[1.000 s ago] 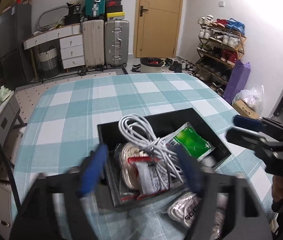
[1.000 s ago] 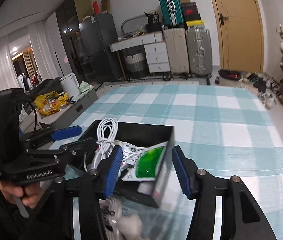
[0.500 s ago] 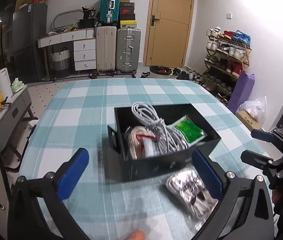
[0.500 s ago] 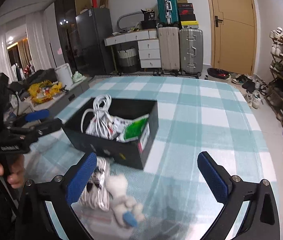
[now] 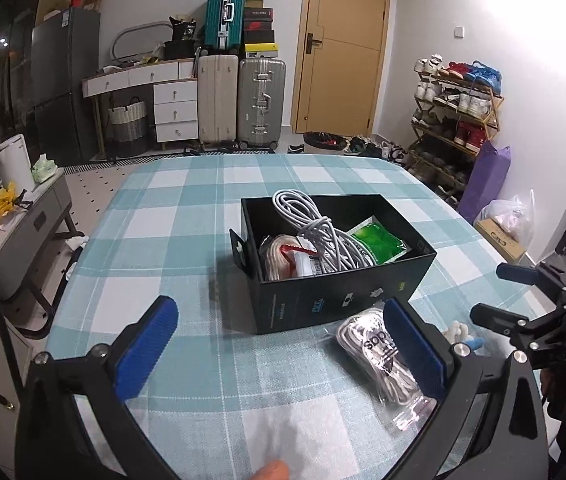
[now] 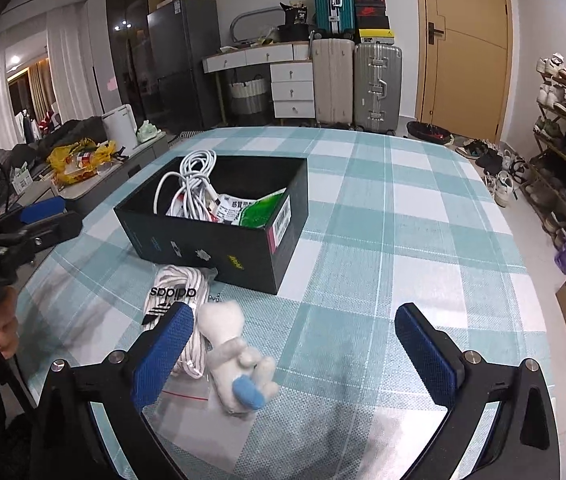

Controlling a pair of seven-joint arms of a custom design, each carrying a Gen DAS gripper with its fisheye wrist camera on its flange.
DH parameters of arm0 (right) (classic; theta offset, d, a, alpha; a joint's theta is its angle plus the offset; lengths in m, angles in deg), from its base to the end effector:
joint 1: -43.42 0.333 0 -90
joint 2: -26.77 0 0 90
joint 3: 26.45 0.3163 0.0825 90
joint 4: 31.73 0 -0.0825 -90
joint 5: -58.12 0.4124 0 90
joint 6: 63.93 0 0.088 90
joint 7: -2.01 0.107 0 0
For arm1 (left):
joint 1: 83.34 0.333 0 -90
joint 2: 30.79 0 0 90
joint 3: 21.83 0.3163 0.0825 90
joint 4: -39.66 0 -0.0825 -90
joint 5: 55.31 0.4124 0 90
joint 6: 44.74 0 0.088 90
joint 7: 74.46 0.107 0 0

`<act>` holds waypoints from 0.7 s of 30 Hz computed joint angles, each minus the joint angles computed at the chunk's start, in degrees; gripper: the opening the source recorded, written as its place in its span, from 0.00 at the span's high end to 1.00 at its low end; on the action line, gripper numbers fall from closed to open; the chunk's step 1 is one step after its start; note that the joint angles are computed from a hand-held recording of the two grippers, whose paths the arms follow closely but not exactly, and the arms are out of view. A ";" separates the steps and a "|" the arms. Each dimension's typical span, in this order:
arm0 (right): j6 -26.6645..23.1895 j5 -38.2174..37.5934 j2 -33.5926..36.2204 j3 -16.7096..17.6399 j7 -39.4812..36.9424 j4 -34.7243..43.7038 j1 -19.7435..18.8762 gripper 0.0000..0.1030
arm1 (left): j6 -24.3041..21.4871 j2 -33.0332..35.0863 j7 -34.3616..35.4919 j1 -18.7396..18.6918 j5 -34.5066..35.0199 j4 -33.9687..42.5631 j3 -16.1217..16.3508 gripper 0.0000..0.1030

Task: Organize soft objects
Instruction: 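Grasp the white plush toy with the right tool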

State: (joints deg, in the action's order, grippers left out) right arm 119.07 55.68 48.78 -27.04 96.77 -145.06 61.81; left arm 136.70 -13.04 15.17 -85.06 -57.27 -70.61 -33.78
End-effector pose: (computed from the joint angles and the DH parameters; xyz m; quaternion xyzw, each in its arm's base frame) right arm 0.6478 0.2128 0.3529 -0.7290 0.5526 -0.2319 0.3309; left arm 0.6726 -0.1472 0.4309 -0.5795 0.6776 -0.3765 0.2517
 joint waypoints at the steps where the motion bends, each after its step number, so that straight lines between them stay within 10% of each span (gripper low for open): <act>1: -0.16 -0.14 0.06 -0.12 -0.13 0.04 0.16 0.01 | 0.31 -0.31 -0.02 -0.07 0.10 -0.58 0.15 0.00; 8: -2.28 -1.46 0.79 -1.70 0.17 0.78 1.77 0.01 | 0.83 -1.68 -1.66 -2.49 1.34 -3.60 3.13 0.00; 21: -8.54 -5.05 3.08 -1.86 0.92 3.55 2.47 0.01 | 0.38 -1.31 -0.27 0.74 -0.37 -3.80 -0.63 0.00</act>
State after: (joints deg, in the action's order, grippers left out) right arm 110.52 50.64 51.86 -28.90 97.69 -141.51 64.28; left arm 137.08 -14.35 14.90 -84.32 -57.64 -74.41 -34.41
